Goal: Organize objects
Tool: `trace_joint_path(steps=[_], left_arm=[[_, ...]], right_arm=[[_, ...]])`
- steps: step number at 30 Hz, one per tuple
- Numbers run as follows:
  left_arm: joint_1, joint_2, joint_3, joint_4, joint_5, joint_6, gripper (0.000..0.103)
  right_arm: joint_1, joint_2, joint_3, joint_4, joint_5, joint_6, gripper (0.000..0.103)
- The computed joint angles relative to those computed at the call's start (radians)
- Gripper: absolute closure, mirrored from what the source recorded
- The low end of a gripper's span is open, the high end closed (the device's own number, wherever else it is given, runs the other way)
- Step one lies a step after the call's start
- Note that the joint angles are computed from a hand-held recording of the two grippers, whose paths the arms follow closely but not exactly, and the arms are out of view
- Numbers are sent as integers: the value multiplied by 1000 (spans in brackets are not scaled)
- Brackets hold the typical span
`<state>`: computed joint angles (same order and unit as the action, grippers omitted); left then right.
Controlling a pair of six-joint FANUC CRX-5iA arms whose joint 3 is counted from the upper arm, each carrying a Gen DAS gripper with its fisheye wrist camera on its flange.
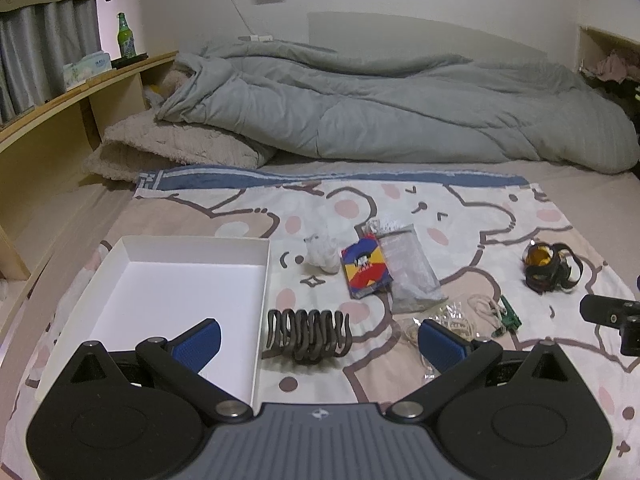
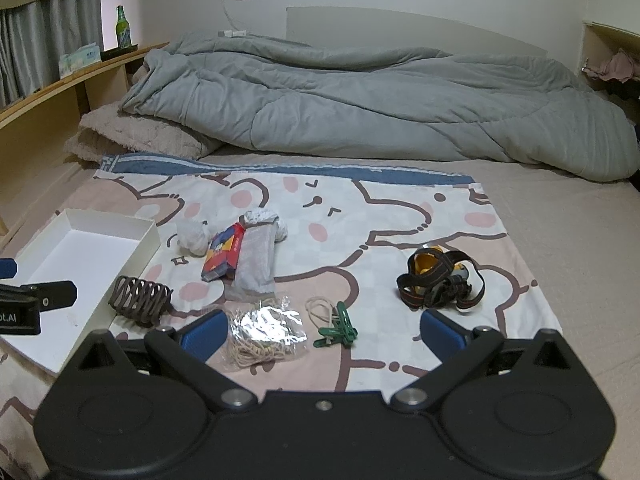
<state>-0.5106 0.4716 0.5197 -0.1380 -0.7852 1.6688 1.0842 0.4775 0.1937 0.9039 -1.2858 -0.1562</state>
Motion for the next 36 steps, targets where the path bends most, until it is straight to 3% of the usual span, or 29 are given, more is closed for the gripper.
trace_joint_path(steps=[7,13,20,25,30,32,36], left_arm=[[20,2,4,-5,52,38,0],[32,38,52,-36,45,69,0],[70,92,72,92,60,-37,0],[108,164,136,232,-18,-109,3],[148,258,235,365,-143,-103,30],[155,287,274,375,-190,-103,40],[160,346,362,339,-273,-77,43]], right_arm=[[-17,14,26,19,18,-3,0],[-40,36,52,24,34,10,0],[-66,58,69,16,54,19,0],[-84,76,85,-1,60,37,0],[-98,85,101,-43,76,47,0],[-104,83,101,-59,91,46,0],[-112,72,90,-91,129,38,0]])
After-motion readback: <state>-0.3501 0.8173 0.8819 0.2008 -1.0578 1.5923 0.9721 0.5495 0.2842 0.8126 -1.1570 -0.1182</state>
